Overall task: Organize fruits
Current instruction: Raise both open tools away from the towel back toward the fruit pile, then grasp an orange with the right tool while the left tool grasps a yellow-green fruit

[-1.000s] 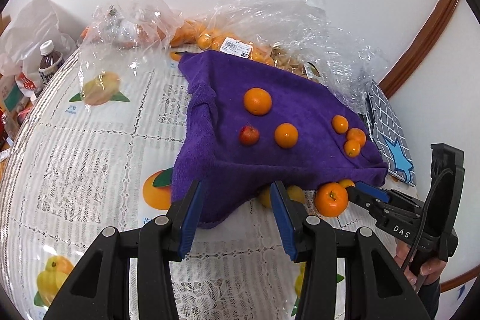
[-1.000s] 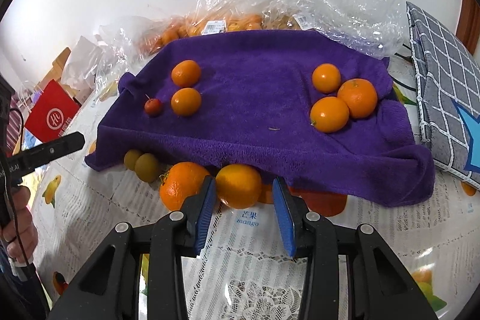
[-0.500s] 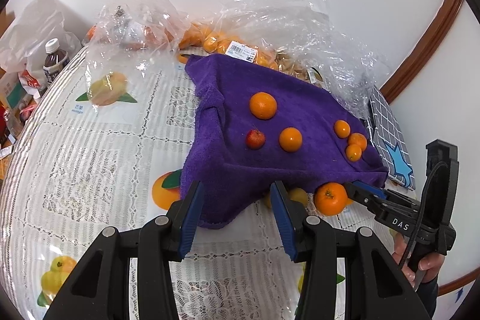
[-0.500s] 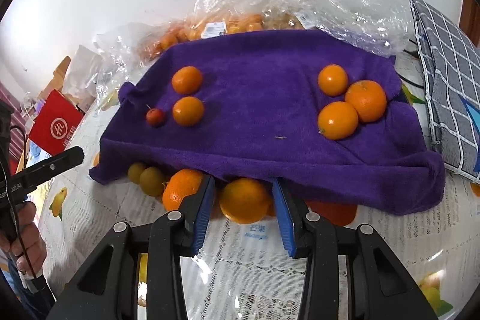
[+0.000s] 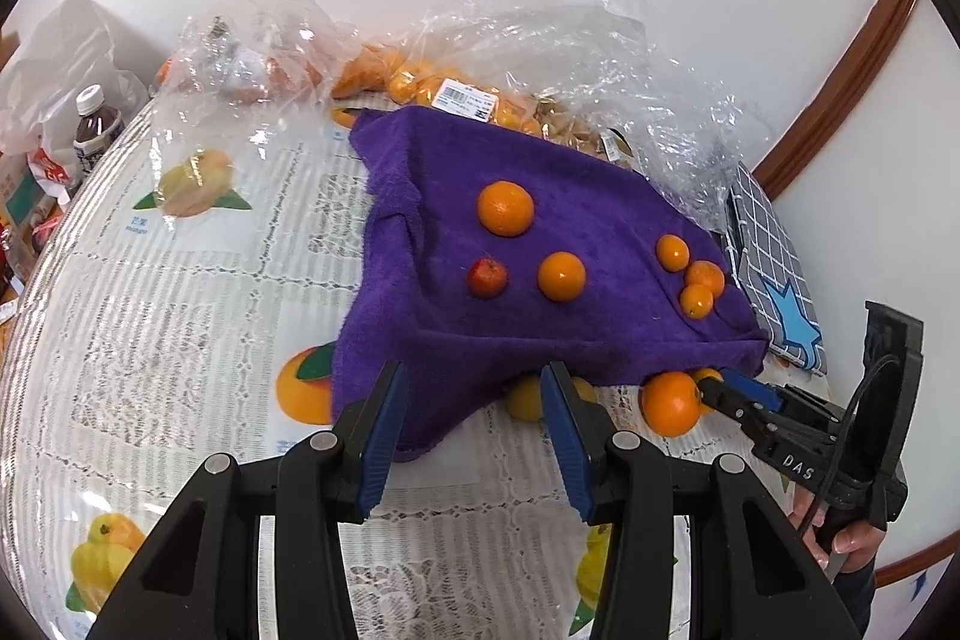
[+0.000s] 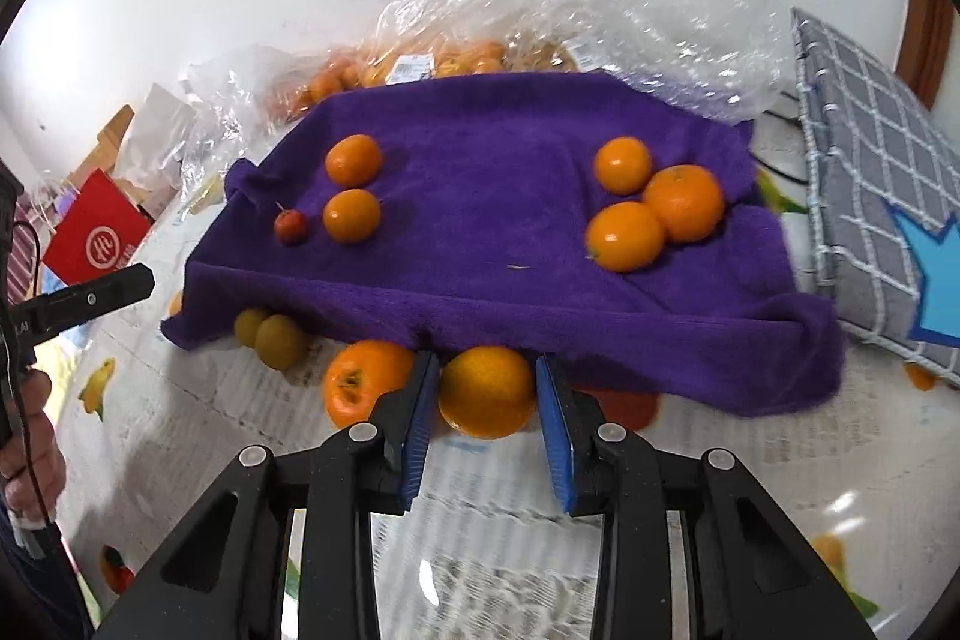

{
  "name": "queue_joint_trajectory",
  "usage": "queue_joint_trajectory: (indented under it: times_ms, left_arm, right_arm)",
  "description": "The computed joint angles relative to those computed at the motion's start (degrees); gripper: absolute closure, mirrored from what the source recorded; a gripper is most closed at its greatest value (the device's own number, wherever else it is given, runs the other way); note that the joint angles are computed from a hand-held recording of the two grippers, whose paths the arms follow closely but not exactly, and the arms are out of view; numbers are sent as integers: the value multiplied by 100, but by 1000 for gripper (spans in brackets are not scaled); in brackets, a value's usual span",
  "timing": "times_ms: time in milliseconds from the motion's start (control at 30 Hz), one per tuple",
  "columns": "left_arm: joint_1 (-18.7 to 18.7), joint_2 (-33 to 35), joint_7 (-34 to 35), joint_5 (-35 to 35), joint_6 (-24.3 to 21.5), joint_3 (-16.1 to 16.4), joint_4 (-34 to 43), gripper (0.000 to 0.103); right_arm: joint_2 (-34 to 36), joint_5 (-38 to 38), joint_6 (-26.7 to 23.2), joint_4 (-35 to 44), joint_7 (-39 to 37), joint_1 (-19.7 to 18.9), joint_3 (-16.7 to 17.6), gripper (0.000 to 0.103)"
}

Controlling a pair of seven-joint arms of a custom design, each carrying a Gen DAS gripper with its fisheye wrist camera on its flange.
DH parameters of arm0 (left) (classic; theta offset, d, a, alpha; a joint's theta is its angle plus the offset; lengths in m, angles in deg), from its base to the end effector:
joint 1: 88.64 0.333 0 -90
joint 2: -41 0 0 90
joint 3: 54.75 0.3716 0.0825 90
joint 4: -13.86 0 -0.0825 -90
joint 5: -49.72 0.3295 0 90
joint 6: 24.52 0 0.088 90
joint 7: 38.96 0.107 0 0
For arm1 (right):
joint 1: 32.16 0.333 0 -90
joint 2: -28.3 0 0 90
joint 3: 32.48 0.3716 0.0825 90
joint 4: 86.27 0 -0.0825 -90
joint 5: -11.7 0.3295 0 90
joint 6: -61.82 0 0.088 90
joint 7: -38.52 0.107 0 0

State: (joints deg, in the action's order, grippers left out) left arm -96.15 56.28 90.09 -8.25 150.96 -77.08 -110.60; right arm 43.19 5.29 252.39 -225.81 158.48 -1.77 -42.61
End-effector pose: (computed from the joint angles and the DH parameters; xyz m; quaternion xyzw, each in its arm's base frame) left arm 0.5238 -0.2050 0.4156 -0.6064 0.7176 -0.3395 0.0461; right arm 0.4868 0.1977 0.3760 -0.6611 0.6826 -0.1318 0.2823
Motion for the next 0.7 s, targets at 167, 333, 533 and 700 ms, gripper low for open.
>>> queue_joint_trajectory:
  times_ms: [167, 333, 533, 700]
  left_arm:
    - [-136, 58, -191, 251, -58, 45, 22, 59]
    - [-136, 153, -194, 369, -146, -35, 73, 61]
    - [-330, 388, -749, 943, -188, 104, 177, 66]
    - [-435, 603, -1277, 1420, -14, 190, 243, 77]
  right_arm:
    - [79, -296, -76, 12, -32, -635, 590, 62]
    - [226, -235, -23, 52, -53, 184, -165, 69]
    - [34, 75, 163, -257, -198, 424, -507, 69]
    - [-167, 589, 317, -584, -545, 612, -727, 69]
